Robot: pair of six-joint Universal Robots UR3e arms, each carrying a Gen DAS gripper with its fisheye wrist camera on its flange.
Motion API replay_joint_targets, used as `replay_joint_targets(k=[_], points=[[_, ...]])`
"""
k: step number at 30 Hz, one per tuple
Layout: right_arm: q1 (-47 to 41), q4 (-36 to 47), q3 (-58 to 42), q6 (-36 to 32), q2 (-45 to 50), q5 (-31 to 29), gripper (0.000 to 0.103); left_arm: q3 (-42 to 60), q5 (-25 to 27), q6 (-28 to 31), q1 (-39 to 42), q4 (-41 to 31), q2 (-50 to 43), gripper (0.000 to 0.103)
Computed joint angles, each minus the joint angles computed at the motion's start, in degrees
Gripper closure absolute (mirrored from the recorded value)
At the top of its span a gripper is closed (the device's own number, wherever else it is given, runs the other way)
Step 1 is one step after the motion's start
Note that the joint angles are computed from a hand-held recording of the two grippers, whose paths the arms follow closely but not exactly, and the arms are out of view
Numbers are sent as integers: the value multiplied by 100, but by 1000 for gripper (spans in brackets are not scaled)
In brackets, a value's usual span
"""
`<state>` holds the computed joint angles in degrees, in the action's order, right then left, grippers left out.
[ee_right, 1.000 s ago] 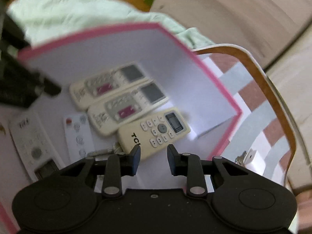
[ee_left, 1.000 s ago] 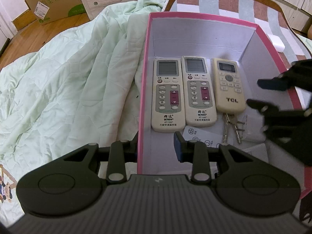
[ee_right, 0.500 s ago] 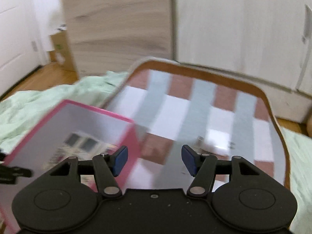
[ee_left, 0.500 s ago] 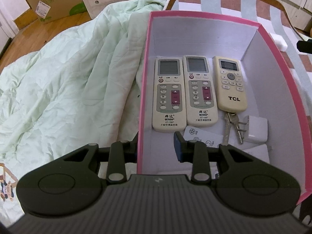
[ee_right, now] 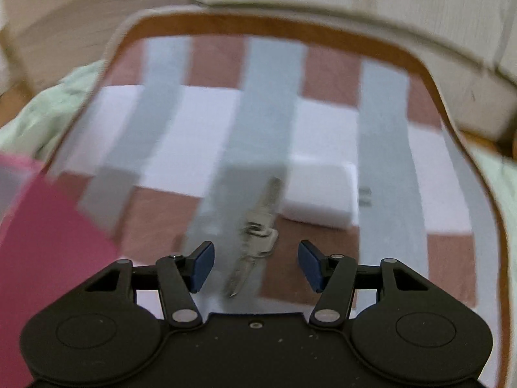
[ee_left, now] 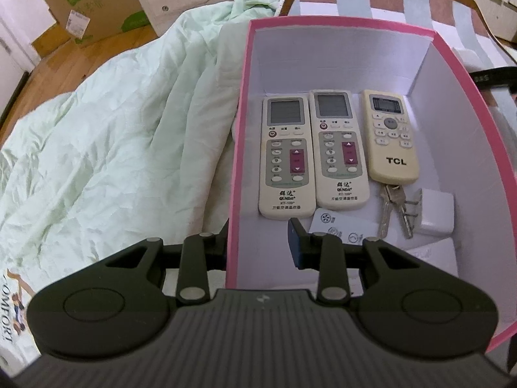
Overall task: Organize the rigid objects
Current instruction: 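Move the right gripper back to the mat over the silver keys, then pinch the silver keys with the right gripper and lift them, then carry the keys into the box and drop them onto the remotes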
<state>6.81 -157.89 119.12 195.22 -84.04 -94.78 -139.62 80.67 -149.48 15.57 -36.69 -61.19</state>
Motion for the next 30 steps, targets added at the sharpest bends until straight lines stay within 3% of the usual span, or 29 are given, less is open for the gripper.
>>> replay_joint_targets(k=[2, 3, 5, 7, 9, 16, 21, 30], points=[[-142, -509, 273, 134, -14, 172, 38, -19, -32, 62, 36, -3, 22, 72], [-83, -404, 195, 45, 5, 87, 43, -34, -92, 112, 99, -39, 59, 72], [140, -458, 167, -109, 41, -225, 69, -30, -219, 202, 228, -184, 145, 72], [162, -801, 414, -54, -111, -129, 88, -23, -313, 266, 319, -309, 219, 72], [45, -1166, 762, 74, -397, 69, 97, -40, -357, 315, 365, -356, 277, 72], [-114, -1623, 1319, 396, -989, 428, 98, -44, -387, 331, 391, -361, 274, 72], [-245, -1547, 1566, 550, -1943, 886, 98, -28, -388, 326, 388, -374, 264, 72], [372, -1121, 865, 605, -2687, 813, 98, -20, -443, 327, 428, -429, 282, 72]])
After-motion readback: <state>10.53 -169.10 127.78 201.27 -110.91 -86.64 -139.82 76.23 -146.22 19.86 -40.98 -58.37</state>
